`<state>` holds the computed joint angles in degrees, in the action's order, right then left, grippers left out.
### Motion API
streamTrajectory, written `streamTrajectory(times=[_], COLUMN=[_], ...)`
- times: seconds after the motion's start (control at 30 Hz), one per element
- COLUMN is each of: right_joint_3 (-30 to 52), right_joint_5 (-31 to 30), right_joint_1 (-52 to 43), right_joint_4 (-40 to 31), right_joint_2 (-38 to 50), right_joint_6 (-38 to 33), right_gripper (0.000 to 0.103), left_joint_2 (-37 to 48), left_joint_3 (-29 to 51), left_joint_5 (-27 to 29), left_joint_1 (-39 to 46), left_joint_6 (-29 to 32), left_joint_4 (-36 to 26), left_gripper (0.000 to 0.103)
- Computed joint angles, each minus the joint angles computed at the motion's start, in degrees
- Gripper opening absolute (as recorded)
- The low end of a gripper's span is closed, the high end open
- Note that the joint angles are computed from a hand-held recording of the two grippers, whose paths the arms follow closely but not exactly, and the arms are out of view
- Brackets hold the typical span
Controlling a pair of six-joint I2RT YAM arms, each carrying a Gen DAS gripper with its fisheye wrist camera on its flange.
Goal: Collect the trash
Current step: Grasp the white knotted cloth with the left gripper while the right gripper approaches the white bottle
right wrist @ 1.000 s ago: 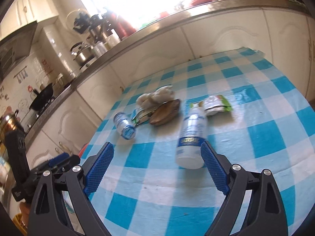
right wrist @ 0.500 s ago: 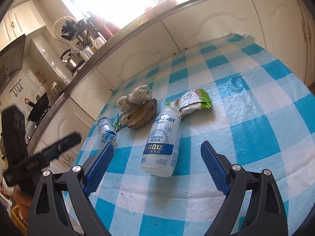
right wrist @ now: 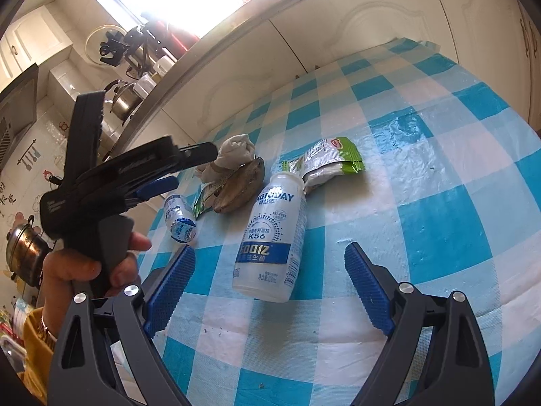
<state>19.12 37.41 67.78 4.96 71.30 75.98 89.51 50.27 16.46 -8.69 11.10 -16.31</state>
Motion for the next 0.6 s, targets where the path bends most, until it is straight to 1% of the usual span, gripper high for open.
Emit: streamTrajectory(times=[0.1,0.2,0.47,0.6], right_joint_3=[0.1,0.4,0.5,0.7], right_joint_5=[-0.8,-0.3,-1.0,-1.9], right_joint_1=[-0.2,0.1,-0.1,-0.4], right_joint_4=[0.6,0.6,0.6,0.3], right_joint_2=[0.5,0.9,1.3,1.5], right_joint_6=[-0.4,-0.8,-0.3,-0.3], right_gripper=[0.089,0.089,0.089,0.089], left_joint_2=[2.0,3.9,9.6,12.1], left_joint_3=[1.7,3.5,8.5,10.2], left_joint_5=[-1.7,-2.8,-7.8,-7.3], left_joint_1=[-1.2,-2.2,-4.5,-4.3], left_joint_6=[-0.6,-1.2,-1.8,-2.6], left_joint_4=[0.3,0.1,-1.8,-2.7], left_gripper=[0.099,0.099,0.099,0.099])
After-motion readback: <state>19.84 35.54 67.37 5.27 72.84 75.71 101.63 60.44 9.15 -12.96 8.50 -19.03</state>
